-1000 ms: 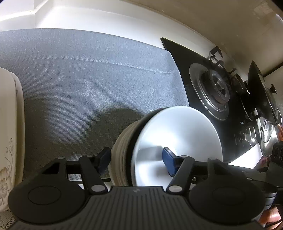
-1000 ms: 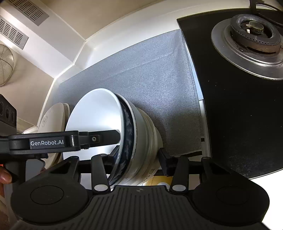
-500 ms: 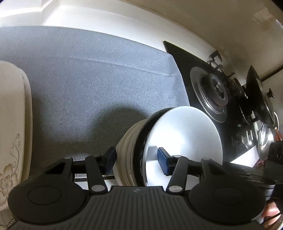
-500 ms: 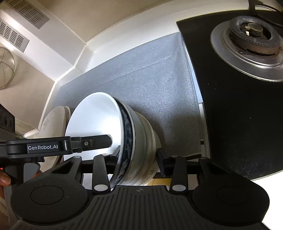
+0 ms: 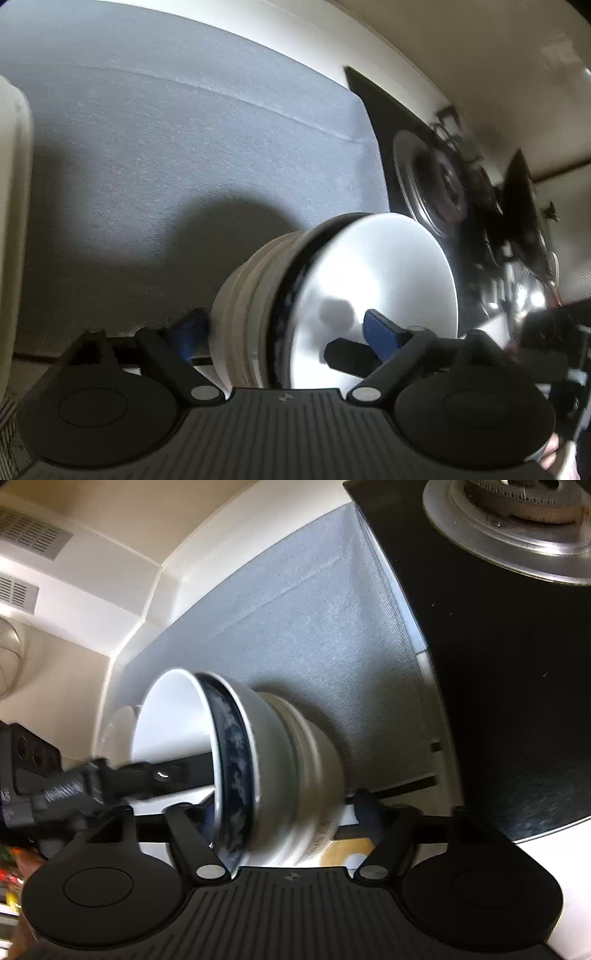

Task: Organize plates and bowls
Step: 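Close both tools on the rim of the bowl stack, then lift the bowl stack with both tools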

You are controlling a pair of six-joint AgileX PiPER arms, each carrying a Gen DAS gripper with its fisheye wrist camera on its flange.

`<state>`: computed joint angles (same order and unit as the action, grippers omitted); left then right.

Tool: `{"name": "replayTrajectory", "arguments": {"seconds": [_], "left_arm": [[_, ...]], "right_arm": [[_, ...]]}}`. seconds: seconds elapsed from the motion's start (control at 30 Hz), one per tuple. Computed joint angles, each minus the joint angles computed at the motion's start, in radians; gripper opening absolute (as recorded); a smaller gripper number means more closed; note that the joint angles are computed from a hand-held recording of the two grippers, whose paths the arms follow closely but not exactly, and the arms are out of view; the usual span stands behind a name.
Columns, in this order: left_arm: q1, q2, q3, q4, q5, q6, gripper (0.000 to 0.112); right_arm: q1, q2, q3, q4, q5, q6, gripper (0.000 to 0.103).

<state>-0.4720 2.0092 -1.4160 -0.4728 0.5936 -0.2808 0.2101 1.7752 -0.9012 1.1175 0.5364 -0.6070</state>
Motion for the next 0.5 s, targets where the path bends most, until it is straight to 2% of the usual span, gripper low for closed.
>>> {"name": "replayTrajectory", "arguments": {"seconds": [0.1, 0.17, 0.2, 0.5], "left_arm": [[-0.017, -0.013, -0.001, 0.095, 0.006, -0.087, 0.080], [-0.023, -0.025, -0.003, 0.152, 0.011, -0.139, 0.077], [-0.026, -0.030, -0.005, 0.171, 0.011, -0.155, 0.074], [-0.005, -0.051, 0.010, 0.151, 0.003, -0.137, 0.071]], "right_arm": [[0.038, -0.028, -0.007, -0.111, -0.032, 0.093, 0.061], [0.034, -0.043, -0.006, -0.120, -0.022, 0.111, 0.051], [0.026, -0.049, -0.003, -0.102, -0.015, 0.098, 0.049], [0.031, -0.061, -0.011, -0.106, -0.033, 0.104, 0.042]]}}
